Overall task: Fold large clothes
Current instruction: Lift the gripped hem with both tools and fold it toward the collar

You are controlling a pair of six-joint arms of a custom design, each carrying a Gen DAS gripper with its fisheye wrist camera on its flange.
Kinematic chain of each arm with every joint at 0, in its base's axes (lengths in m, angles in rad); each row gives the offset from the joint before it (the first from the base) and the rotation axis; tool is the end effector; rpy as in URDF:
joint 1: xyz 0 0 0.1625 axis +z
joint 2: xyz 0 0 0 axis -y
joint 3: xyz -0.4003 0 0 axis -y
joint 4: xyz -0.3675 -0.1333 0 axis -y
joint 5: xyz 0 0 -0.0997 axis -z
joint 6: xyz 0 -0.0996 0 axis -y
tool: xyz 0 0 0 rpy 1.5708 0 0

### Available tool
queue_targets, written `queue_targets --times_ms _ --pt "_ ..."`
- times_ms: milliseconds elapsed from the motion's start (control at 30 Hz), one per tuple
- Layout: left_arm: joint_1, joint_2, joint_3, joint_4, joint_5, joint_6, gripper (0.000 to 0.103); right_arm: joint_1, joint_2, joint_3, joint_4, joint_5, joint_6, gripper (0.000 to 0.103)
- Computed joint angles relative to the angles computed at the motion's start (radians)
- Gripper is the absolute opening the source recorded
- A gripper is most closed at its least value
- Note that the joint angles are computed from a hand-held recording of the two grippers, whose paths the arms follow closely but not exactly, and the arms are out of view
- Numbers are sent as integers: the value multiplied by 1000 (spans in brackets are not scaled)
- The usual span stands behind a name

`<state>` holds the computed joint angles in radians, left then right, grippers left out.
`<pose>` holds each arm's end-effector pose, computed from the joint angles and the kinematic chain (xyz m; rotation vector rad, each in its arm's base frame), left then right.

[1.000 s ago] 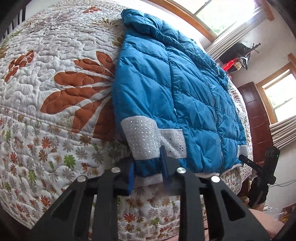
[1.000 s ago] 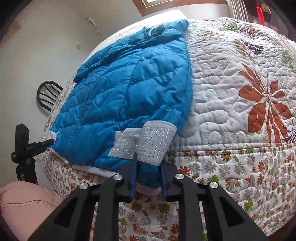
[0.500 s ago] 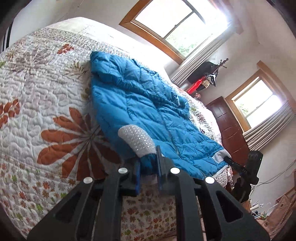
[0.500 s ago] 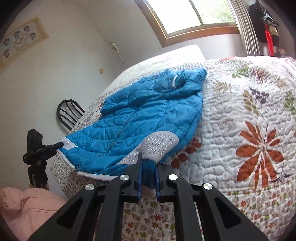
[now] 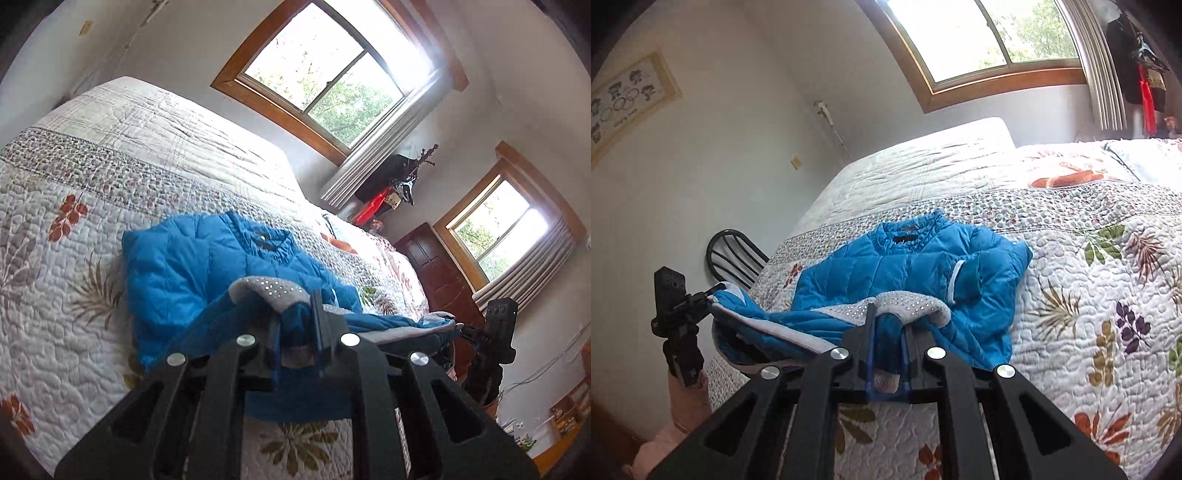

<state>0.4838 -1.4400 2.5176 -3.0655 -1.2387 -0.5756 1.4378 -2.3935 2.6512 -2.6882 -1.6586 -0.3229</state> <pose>-0.2376 -0.3121 0.1900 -0.6455 -2.8835 0.7868 0.0967 -0.2169 0.3519 0.1969 -2.6274 1.1503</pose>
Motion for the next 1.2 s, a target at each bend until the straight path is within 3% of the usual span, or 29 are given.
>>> queue_targets --times_ms 133,400,700,967,1100,1167,1200 --pt "129 174 -153 -37 -43 72 12 -6 264 -123 -106 -29 54 10" --pt "327 447 -420 -4 -83 107 13 -120 575 -317 -145 8 138 10" --pt "454 620 -598 69 -79 79 13 -226 799 -460 -146 35 203 10" --pt "493 682 -670 134 -86 82 16 -292 877 -497 -147 78 223 14" --pt "511 658 -669 145 -158 87 26 -306 836 -468 -145 133 183 27" --pt "517 629 -641 106 -209 75 46 -310 799 -447 -136 154 161 35" --pt "511 607 -620 83 -204 74 63 -306 782 -434 -149 145 157 44"
